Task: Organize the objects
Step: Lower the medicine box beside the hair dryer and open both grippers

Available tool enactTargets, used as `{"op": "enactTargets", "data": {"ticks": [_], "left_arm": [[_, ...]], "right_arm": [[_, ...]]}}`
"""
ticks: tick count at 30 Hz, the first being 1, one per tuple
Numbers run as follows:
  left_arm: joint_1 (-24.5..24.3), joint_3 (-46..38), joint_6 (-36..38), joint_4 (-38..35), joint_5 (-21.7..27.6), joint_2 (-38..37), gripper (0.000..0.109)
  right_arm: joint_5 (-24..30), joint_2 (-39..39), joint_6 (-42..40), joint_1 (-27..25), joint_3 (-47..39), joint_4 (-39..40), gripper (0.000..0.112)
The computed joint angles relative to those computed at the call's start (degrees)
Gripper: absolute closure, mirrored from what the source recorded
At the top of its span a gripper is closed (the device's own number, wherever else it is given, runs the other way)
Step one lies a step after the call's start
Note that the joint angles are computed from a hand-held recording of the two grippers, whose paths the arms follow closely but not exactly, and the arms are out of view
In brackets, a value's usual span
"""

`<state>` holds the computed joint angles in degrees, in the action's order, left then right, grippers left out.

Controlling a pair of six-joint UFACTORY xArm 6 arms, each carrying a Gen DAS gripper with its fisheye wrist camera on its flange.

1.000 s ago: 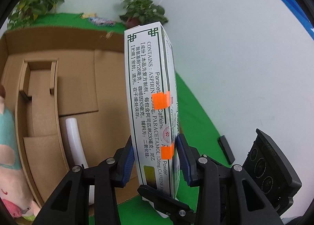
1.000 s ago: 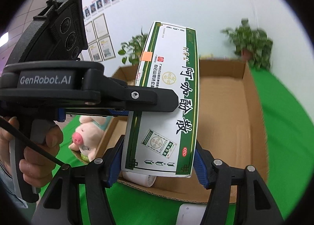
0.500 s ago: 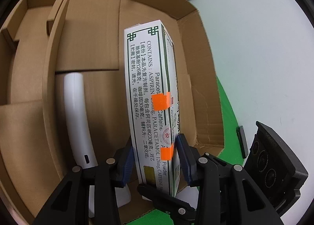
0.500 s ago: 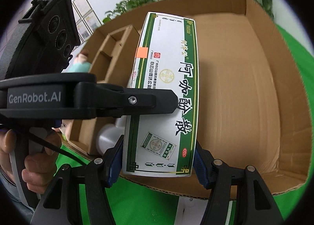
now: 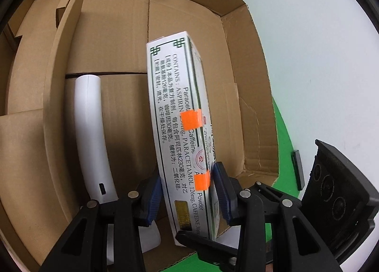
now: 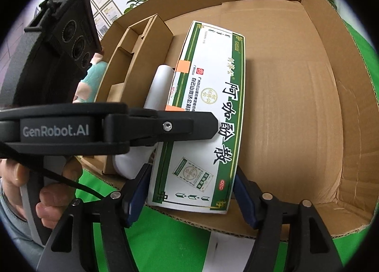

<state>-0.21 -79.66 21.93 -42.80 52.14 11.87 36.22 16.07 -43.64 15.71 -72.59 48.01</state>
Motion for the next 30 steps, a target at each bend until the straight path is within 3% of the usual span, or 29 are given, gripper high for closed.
{"op": "enactTargets", "data": {"ticks": [7,9,15,20,24,27,30], "left_arm": [[-0.2,-1.1,-1.9,3.4,0.5,0.6,0.07],[-0.3,-1.2,-2.5,4.1,0.3,0.7,0.07],[0.3,-2.6,-5.0,4.8,2.4,0.9,0.067],[0.2,0.4,-5.5,5.3,-0.6,-1.8,0.068],[-0.2,8.3,-7.9,8.3,-6.0,-9.2,0.071],[1.0,11.1,-6.7,7.2,-7.8,-12.9,0.07],[2.3,12.9,-7.8,11.6,-8.8,-16.0,0.07]], "right_arm": [[3.7,1.2,-1.3,-2.3,-1.9,3.5,0.045],[2.1,1.3,-0.7,-1.8,-1.6,2.5,0.05],[-1.8,0.6,0.3,-0.4,0.1,0.2,0.052],[-4.7,0.4,4.7,1.1,0.7,-4.3,0.052],[-6.8,0.6,8.3,1.9,0.9,-7.1,0.052],[-10.3,1.1,12.3,3.3,1.6,-12.2,0.052],[-12.7,1.4,16.6,4.5,1.9,-17.8,0.052]]}}
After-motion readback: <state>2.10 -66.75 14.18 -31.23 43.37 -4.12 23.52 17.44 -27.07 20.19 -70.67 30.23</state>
